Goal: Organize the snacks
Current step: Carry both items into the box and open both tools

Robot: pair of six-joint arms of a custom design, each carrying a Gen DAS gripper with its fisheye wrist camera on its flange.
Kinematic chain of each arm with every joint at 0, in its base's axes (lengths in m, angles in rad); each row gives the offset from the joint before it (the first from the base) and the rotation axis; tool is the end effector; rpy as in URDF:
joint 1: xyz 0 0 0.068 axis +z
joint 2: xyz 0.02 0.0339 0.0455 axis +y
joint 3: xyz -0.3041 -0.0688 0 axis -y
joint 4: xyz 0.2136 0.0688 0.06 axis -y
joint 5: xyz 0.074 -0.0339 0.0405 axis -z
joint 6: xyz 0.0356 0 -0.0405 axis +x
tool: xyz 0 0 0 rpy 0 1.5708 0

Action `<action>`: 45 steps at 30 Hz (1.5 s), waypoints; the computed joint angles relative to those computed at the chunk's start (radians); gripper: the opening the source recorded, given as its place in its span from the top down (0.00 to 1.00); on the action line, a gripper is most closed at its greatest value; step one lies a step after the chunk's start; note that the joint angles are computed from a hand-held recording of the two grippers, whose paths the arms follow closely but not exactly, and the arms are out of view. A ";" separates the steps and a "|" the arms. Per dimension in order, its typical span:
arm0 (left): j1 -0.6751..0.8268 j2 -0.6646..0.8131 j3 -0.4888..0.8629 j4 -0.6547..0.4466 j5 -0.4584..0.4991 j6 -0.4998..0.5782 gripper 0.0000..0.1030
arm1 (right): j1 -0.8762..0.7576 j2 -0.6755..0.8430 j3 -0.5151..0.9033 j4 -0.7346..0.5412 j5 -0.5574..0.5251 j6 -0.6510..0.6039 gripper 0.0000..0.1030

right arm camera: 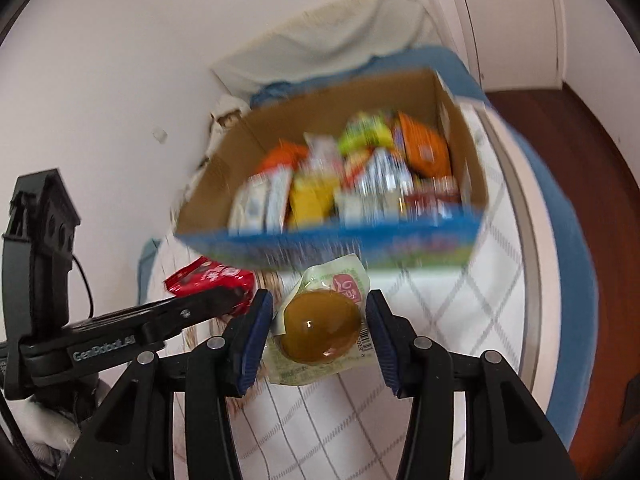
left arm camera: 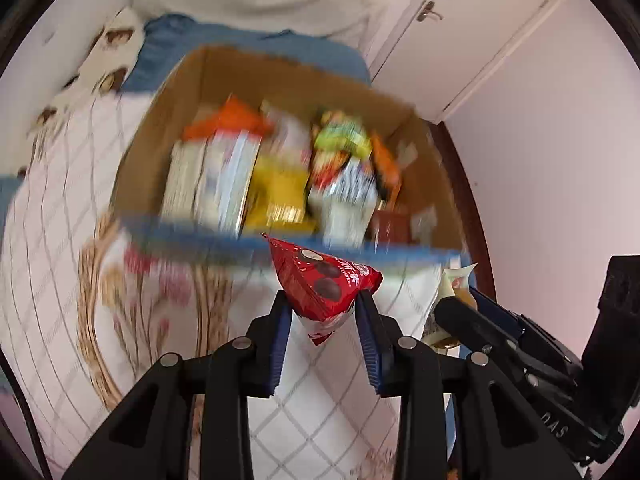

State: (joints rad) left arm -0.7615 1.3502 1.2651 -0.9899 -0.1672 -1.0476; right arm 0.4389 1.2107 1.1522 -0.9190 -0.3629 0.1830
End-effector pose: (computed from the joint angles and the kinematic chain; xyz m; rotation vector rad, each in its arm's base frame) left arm 0.1657 -0.1498 0.3559 -0.4382 2.6438 -0.3944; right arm 0.1662 0.0920 0.3566 -0.4764 2.5604 0.6974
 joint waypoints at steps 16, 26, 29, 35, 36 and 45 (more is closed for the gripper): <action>0.402 0.516 0.295 -0.009 0.181 0.393 0.70 | -0.025 0.640 0.440 -0.002 0.099 -0.102 0.48; 0.420 0.553 0.333 -0.041 0.126 0.399 0.10 | -0.035 0.707 0.514 -0.063 0.181 -0.100 0.05; 0.420 0.555 0.347 -0.055 0.116 0.404 0.10 | -0.027 0.707 0.530 -0.090 0.249 -0.095 0.05; 0.404 0.537 0.342 -0.073 0.098 0.389 0.10 | -0.021 0.712 0.549 -0.140 0.308 -0.067 0.05; 0.399 0.525 0.330 -0.074 0.093 0.382 0.10 | -0.021 0.706 0.544 -0.140 0.309 -0.063 0.05; 0.352 0.384 0.258 -0.089 0.033 0.337 0.10 | -0.015 0.613 0.482 -0.134 0.326 -0.046 0.05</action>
State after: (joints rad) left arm -0.4095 1.7341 1.5235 -1.0786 -0.1341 -0.7103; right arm 0.4243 1.8232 1.6345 -1.0529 -0.0371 0.1370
